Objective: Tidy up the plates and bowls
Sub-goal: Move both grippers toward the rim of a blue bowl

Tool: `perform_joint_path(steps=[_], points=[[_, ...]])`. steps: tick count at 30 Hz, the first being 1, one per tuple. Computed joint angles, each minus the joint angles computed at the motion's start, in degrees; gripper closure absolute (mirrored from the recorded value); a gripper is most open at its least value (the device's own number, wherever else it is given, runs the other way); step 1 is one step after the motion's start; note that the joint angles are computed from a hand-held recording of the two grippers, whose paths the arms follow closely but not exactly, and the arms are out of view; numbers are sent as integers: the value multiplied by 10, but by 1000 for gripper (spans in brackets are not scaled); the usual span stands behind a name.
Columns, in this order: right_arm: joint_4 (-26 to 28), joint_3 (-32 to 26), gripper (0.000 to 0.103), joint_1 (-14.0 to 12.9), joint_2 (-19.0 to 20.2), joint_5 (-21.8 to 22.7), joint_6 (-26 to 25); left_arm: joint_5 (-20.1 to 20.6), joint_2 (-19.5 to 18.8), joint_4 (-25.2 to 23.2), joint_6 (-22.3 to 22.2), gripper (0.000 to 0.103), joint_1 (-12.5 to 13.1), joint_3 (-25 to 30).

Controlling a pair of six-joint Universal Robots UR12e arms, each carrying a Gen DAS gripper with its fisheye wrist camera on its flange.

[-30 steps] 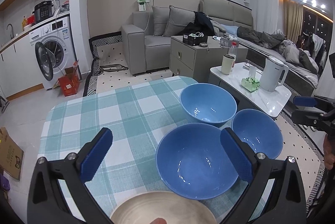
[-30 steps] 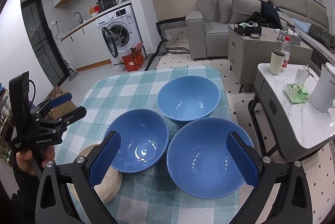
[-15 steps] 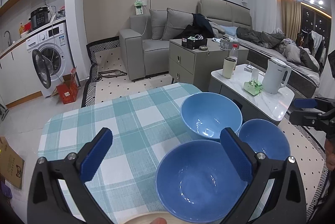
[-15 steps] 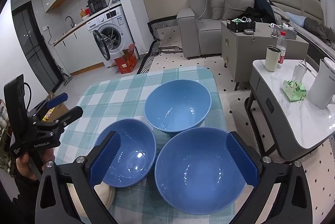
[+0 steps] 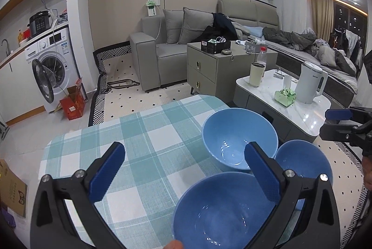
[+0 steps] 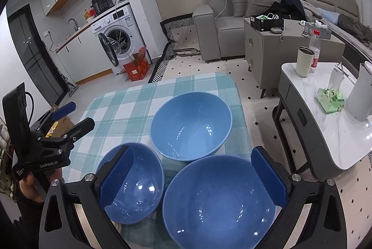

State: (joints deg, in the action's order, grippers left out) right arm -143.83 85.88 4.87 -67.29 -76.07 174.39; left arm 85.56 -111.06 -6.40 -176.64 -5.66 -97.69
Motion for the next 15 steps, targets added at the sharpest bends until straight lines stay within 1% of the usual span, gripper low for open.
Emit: perform_joint_path(steps=[4, 7, 11, 13, 15], points=[[-1, -10, 1, 0, 10, -7, 0, -13, -10, -26, 3, 0, 0, 16], [0, -17, 1, 3, 17, -22, -2, -16, -18, -43, 7, 0, -1, 29], [0, -22, 1, 3, 24, -14, -9, -14, -27, -62, 14, 0, -4, 44], [1, -26, 1, 4, 28, -18, -15, -14, -30, -61, 18, 0, -5, 47], [8, -31, 1, 3, 32, -14, -16, -14, -33, -63, 19, 0, -6, 50]])
